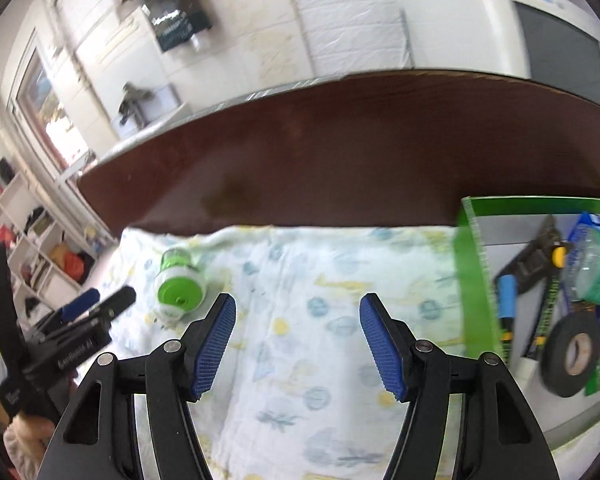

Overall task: Organize rigid objects
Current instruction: 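Withdraw the right gripper and move it over the green-and-white plug-in device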

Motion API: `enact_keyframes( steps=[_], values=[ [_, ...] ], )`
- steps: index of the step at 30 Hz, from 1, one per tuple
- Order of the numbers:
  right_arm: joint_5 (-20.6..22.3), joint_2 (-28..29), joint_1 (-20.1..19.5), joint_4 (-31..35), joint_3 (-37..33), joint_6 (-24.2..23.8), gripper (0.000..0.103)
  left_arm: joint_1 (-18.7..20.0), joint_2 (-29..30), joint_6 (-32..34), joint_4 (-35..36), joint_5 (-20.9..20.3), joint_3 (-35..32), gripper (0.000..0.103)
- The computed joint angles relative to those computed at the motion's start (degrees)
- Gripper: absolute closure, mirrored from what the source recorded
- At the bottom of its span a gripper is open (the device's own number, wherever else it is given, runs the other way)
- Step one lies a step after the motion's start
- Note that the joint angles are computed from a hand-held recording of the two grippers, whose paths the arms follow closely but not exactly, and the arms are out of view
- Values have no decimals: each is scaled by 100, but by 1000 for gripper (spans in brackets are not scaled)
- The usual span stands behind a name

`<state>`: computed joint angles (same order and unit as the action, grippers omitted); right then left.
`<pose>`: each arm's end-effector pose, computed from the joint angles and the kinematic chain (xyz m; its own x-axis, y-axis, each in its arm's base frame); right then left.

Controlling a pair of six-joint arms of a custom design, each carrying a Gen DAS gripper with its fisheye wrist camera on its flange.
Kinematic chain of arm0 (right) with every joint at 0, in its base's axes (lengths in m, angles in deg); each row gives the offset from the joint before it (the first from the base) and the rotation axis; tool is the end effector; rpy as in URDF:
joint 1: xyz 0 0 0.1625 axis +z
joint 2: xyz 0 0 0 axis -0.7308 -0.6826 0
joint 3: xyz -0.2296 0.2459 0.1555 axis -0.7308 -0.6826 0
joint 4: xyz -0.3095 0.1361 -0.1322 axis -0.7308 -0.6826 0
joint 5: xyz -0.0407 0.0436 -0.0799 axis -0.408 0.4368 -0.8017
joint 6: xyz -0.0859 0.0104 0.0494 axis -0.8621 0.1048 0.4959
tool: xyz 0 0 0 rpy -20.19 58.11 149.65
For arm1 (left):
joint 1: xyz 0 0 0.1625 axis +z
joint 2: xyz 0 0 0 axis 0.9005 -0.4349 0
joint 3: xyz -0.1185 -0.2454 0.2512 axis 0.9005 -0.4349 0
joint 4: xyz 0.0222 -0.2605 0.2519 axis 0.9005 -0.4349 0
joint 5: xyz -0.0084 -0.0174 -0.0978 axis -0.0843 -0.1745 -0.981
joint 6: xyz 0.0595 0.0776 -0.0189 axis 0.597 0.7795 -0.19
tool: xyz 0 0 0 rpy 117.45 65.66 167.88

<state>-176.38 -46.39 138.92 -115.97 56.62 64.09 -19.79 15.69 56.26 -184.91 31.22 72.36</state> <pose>0.1010 -0.5275 0.3547 -0.8392 0.1951 0.5076 -0.2533 0.6858 -0.6823 -0.3644 -0.6385 0.0757 -0.7687 0.2615 -0.5837 0.5584 0.7195 -0.4130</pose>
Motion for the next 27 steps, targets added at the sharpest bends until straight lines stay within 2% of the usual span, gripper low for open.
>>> enact_keyframes(
  steps=[7, 8, 10, 12, 15, 17, 20, 23, 27],
  values=[
    [-184, 683, 194, 531, -505, 80, 37, 302, 265, 99, 568, -215, -359, 26],
    [-187, 743, 207, 612, -576, 114, 37, 319, 258, 192, 365, -298, -284, 26],
    [-188, 864, 221, 727, -693, 175, 37, 348, 308, 167, 525, -510, -394, 26],
    [-200, 959, 226, 821, -797, 226, 37, 373, 372, 157, 728, -882, -538, 26],
    [-278, 1096, 241, 869, -973, 289, 37, 379, 491, 235, 1027, -1718, -742, 26],
    [-345, 1187, 235, 870, -1108, 394, 37, 313, 520, 523, 1102, -1921, -746, 26],
    [-373, 1234, 207, 1002, -1266, 607, 37, 253, 378, 867, 716, -1748, -494, 26],
    [-231, 1298, 194, 1163, -1426, 719, 37, 468, 174, 615, 607, -1793, -541, 26],
    [29, 1531, 214, 1595, -1757, 812, 37, 671, 156, 324, 534, -1279, -833, 28]
  ],
)
